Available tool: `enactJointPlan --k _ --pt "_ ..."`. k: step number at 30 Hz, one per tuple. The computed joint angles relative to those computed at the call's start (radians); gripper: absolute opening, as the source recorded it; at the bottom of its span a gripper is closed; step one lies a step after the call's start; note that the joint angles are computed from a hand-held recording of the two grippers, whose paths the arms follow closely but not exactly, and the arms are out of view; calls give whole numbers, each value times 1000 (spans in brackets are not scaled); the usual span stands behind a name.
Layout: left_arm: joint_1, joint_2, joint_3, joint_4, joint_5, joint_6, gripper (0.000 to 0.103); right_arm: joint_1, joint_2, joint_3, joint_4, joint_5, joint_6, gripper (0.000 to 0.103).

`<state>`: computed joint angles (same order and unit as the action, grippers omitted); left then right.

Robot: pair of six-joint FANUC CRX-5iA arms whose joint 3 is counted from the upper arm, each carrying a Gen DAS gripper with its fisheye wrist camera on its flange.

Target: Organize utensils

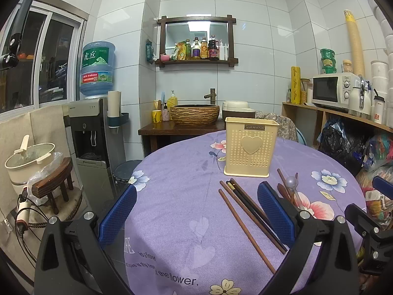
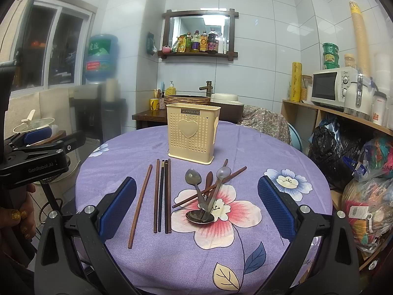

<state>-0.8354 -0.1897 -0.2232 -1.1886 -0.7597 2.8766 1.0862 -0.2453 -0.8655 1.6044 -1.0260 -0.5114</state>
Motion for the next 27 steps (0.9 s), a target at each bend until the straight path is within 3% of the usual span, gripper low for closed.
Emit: enactJointPlan --k 17,20,27 --pt "18 -2 -2 32 20 -44 98 6 14 5 -18 6 8 98" --pt "42 1 -2 76 47 -91 98 5 19 10 -42 15 23 98" --pt "180 7 -31 316 188 -285 98 -31 13 13 -111 75 64 98"
